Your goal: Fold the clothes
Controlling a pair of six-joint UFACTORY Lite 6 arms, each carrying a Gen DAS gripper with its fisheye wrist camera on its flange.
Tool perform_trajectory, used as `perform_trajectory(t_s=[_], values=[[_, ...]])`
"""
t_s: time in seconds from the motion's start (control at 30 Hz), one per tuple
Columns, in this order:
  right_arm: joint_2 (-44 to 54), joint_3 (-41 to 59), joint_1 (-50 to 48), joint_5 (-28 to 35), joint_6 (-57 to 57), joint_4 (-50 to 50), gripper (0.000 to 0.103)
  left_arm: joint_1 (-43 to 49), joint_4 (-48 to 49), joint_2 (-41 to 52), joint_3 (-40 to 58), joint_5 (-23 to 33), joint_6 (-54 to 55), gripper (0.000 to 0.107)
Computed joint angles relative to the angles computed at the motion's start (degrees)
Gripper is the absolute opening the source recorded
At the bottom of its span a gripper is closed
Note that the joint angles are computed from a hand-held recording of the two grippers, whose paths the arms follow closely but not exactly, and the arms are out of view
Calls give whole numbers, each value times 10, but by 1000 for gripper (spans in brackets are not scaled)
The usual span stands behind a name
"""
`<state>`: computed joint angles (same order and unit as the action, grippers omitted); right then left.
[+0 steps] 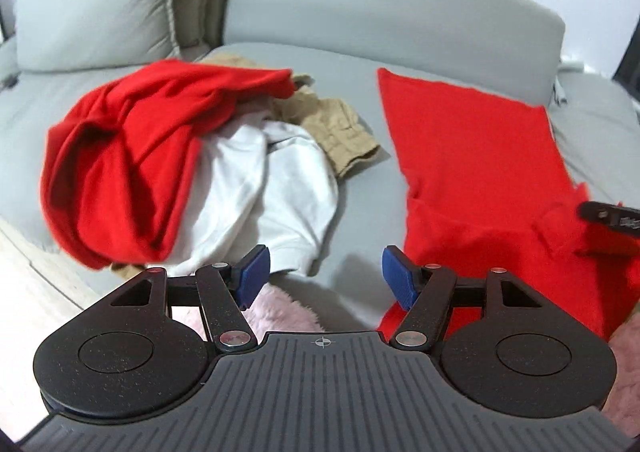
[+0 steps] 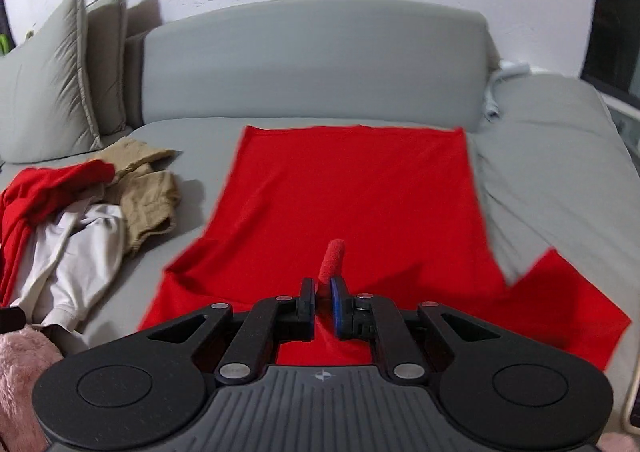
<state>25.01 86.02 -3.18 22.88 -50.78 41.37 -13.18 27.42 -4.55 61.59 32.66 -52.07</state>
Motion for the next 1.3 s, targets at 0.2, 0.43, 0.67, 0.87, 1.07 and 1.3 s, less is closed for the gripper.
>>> perform_trajectory(t_s=[0.2, 0.43, 0.67, 0.87, 1.07, 1.3], values=[[-50, -98, 93, -66, -201, 155, 15, 21, -36, -40, -53, -29, 2, 68], [-15, -21, 23, 162, -120, 52, 49, 39, -82, -55, -77, -45, 45, 69], [32, 53, -143, 262, -66, 77, 50, 29, -281, 28, -10, -100, 281, 58], [44, 20, -226, 259, -66, 82, 50, 24, -467, 174, 93, -104, 476, 26], [58, 1, -282, 295, -82, 122, 50, 15, -494, 222, 116, -81, 451, 26], [88, 22, -294, 321, -70, 144, 50, 25, -513, 272, 162, -58, 400, 34]])
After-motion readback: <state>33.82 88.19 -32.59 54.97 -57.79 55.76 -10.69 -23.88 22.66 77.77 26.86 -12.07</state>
